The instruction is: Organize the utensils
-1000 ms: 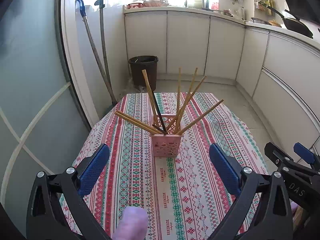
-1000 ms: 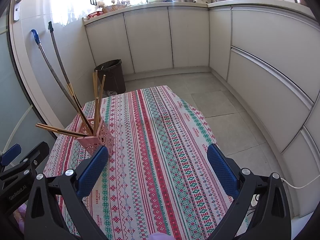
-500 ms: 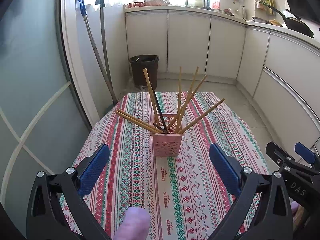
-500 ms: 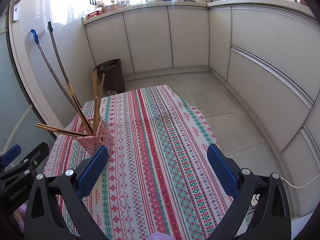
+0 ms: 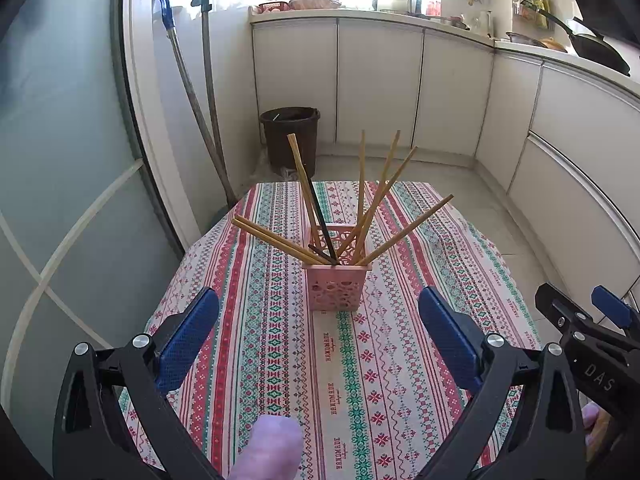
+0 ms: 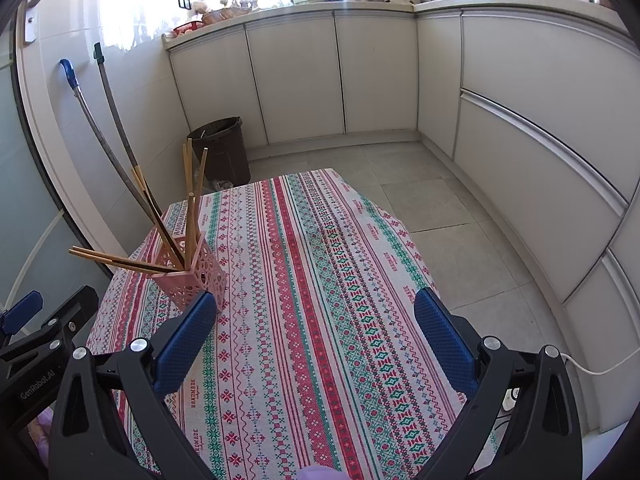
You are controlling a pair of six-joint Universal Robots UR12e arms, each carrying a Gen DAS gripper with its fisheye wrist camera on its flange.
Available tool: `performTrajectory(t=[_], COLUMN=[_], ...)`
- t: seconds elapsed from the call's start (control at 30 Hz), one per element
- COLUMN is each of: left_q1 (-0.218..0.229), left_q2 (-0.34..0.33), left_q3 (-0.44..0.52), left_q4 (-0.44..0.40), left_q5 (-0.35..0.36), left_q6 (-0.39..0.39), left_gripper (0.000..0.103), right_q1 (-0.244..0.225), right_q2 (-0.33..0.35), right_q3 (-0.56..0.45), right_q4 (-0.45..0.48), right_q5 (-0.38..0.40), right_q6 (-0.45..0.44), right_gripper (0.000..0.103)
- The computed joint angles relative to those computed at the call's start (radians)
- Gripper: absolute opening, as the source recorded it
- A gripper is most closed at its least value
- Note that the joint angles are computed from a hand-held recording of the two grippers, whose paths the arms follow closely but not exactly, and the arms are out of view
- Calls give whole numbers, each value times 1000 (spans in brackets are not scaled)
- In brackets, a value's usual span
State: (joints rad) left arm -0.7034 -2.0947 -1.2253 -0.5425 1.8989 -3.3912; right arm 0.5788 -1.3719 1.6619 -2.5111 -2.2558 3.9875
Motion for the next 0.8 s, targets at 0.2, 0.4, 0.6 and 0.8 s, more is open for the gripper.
performTrajectory(t=[0.2, 0.4, 0.6, 0.8], left_q1=[-1, 0, -1, -1], left_q2=[-1, -3, -4, -4], left_q3=[2, 6, 9, 10], left_q4=[-6, -19, -25, -28], left_q5=[2, 0, 2, 1], left_q6=[-5, -12, -15, -17], left_gripper=[96, 96, 96, 96], right_q1=[0, -2, -3, -5], right_q2=[0, 0, 0, -1], right_q3=[1, 2, 2, 2], right_q4=[1, 7, 7, 10], right_q5=[2, 8, 9, 13], right_q6=[2, 9, 9, 12], right_gripper=[96, 96, 96, 96])
